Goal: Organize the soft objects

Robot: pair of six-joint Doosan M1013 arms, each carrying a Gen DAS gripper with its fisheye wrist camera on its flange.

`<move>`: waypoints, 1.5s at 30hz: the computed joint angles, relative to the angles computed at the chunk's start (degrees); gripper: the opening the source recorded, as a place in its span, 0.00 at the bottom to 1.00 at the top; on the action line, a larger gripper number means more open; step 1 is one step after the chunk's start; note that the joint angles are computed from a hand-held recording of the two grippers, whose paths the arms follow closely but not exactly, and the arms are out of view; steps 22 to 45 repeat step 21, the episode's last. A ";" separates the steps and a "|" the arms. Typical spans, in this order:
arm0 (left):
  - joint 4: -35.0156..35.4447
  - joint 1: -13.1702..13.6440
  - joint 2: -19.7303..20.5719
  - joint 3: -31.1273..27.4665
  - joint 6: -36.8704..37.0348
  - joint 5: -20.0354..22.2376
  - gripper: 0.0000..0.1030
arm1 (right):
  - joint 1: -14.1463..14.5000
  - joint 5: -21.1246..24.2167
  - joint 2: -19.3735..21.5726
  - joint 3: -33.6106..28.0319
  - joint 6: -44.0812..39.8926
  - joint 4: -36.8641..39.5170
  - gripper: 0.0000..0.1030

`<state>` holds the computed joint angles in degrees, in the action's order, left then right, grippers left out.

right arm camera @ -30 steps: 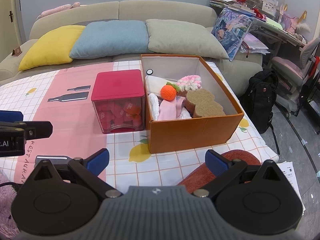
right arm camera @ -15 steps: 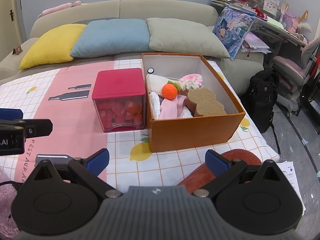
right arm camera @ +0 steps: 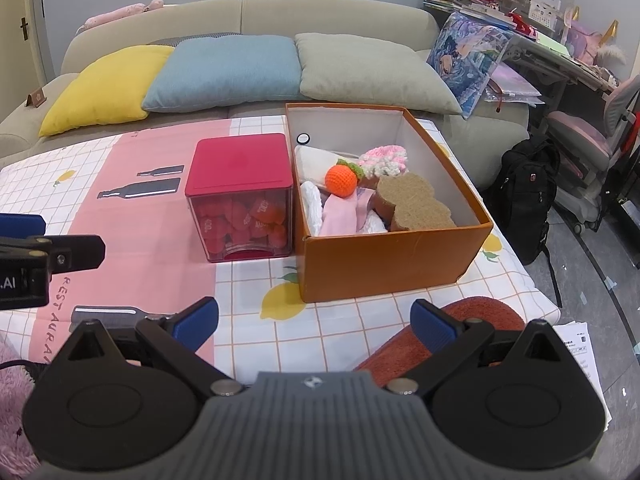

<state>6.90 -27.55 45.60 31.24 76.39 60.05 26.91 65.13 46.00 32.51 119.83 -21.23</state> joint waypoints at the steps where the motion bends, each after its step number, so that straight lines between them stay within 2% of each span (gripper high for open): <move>1: -0.07 -0.01 -0.04 0.11 0.02 -0.09 0.87 | 0.01 0.02 0.01 -0.03 0.01 -0.03 0.97; 45: 0.30 -0.08 -0.21 0.51 -0.48 -0.53 0.87 | -0.14 -0.16 -0.09 0.33 -0.27 0.36 0.97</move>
